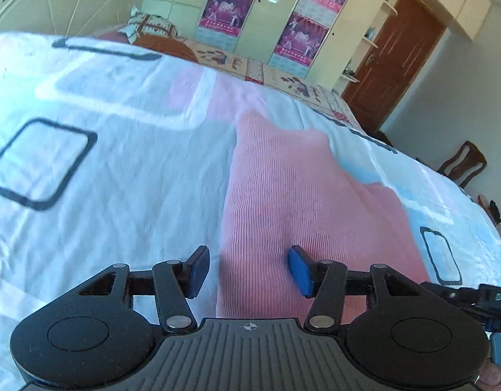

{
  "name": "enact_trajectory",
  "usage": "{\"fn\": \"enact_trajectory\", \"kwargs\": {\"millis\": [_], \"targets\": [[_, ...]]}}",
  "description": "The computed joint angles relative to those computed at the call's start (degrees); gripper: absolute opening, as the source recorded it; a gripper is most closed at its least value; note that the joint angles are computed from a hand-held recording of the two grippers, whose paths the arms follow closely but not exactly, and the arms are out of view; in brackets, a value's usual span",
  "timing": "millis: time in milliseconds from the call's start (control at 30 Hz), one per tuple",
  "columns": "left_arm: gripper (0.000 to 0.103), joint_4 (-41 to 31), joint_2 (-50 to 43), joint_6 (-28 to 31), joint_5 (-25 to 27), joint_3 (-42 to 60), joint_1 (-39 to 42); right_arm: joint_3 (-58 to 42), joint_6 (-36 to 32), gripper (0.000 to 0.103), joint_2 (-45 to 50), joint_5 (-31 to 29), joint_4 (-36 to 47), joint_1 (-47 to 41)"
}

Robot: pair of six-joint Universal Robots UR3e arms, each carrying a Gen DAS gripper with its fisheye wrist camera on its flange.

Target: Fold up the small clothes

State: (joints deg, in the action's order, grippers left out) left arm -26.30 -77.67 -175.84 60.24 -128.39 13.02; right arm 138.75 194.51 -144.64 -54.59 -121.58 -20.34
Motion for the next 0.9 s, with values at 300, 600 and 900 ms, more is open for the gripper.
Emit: {"fn": "enact_trajectory", "kwargs": {"millis": [300, 600, 900], "targets": [[0.055, 3.88, -2.09, 2.65, -2.12, -2.52, 0.72, -11.40, 7.32, 0.010, 25.40, -24.13, -17.21, 26.35], [0.055, 0.11, -5.93, 7.28, 3.02, 4.92, -6.17, -13.67, 8.18, 0.009, 20.44, -42.64, -13.82, 38.63], [0.056, -2.38, -5.87, 9.08, -3.03, 8.11, -1.69, -5.45, 6.29, 0.046, 11.92, -28.76, -17.77, 21.50]]}}
